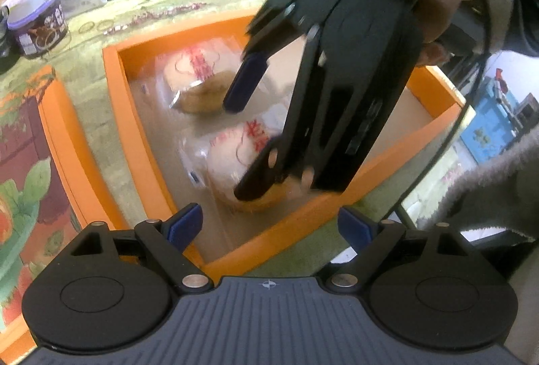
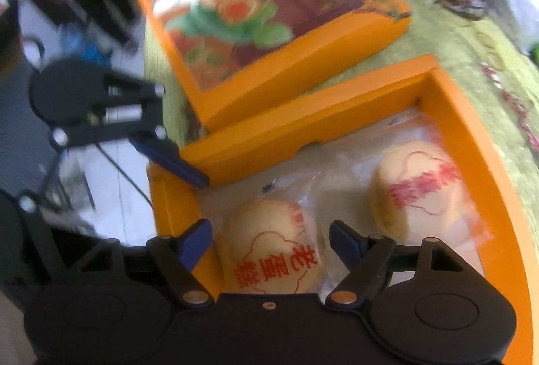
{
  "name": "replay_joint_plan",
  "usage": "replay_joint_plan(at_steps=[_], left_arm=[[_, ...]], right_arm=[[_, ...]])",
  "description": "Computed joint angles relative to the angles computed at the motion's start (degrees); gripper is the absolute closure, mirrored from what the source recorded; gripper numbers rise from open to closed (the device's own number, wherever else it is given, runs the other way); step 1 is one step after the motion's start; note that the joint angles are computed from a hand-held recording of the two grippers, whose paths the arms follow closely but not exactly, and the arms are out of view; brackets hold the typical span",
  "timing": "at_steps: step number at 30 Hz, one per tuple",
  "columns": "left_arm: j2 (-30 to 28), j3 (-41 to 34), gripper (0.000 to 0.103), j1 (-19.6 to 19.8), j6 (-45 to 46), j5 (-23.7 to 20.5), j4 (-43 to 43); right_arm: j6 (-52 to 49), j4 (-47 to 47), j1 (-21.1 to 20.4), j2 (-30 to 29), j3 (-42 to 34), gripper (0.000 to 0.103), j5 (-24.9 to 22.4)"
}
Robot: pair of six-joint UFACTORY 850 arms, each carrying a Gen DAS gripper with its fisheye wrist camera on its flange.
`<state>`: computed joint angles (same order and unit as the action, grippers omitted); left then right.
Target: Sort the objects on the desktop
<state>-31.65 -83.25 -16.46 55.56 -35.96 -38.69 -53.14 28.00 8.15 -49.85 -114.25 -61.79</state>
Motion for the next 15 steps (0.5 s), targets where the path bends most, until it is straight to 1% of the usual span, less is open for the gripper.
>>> replay_joint_plan(at_steps=[3,5,7,9,10,12,15], left_arm=[[-0.48,-1.34,0.014,0.02,0.41,-0.03,-0.63],[-1.23,-2.64,0.013,-0.1,-0.02,0.31,-0.94],[-2.5,-4.56,0.013,-0.46,-2.24,0.98,0.14],[-3.9,-6.57,0.013,-1.02,-5.39,2.52,2.06],[-4.72,-7.63,0.013,-1.2,-6.77,2.97,2.68],[-6.41,-9.87,0.013,-1.56,-9.61,3.77,4.06],[-9.5,-13.77,0.013,-2.05,-13.34,3.87,6.05]], right_arm=[[2.54,6.55,-2.7,2.3,2.54,0.019,2.04],[5.6,11.04,-4.85,4.06,5.2,0.017,5.18],[10.02,14.12,-6.61,5.03,7.22,0.017,8.55],[16.73,15.02,-7.9,5.07,8.24,0.017,12.23],[19.45,15.67,-8.43,4.71,8.3,0.017,13.22],[22.46,18.39,-9.31,3.65,8.18,0.018,14.04],[25.39,21.71,-9.95,1.1,6.34,0.018,12.76]])
